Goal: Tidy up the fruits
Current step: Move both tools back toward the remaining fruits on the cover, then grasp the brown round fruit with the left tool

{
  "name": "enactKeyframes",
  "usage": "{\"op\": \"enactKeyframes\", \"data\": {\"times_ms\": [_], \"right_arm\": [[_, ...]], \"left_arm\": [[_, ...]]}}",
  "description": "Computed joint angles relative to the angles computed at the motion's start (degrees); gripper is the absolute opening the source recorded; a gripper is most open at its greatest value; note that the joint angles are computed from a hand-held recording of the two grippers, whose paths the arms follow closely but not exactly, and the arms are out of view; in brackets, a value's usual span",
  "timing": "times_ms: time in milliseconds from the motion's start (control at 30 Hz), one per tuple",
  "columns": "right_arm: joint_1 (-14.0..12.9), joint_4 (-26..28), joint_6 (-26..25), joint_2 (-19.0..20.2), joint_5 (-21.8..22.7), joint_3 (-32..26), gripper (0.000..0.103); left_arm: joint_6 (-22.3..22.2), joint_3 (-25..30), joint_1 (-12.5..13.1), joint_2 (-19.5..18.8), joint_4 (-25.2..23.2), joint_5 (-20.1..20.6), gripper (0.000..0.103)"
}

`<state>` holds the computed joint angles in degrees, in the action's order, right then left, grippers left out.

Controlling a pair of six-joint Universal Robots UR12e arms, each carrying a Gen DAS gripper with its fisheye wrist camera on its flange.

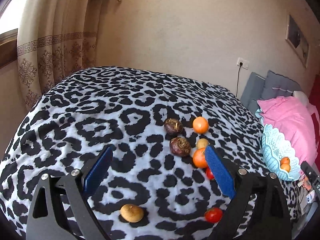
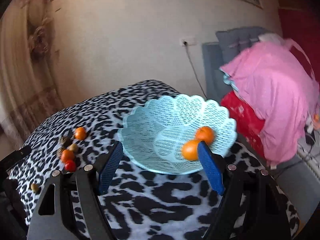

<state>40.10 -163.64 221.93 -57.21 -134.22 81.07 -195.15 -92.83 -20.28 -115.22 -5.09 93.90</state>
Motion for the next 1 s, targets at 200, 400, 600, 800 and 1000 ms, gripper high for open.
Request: {"op": "enactKeyframes", "data": {"times_ms": [200, 400, 600, 800, 1000], "right_arm": [[0.4, -0.5, -3.9, 1.6, 4.7, -2.5, 0.079], [0.4, 0.4, -6.8, 3.1, 10.0, -4.7, 0.079], [0.4, 1.3, -8.8, 4.0, 13.8, -6.0, 0.079], [0.1, 2.4, -9.5, 4.5, 17.5, -6.8, 0.079], [-0.2, 2.9, -10.2, 4.7, 20.3, -7.2, 0.079]], "left_arm": [[2.6, -2.1, 0.1, 1.3, -0.4, -0.9, 0.092], [4.9, -4.4, 0.0, 2.8, -1.9, -0.7, 0.089], [5.8, -6.5, 0.2, 4.2, -3.9, -1.4, 0.081], [5.6, -6.9, 0.4, 4.3, -6.3, -1.5, 0.069], [3.5, -5.4, 1.2, 3.6, -10.7, -3.5, 0.049]]}}
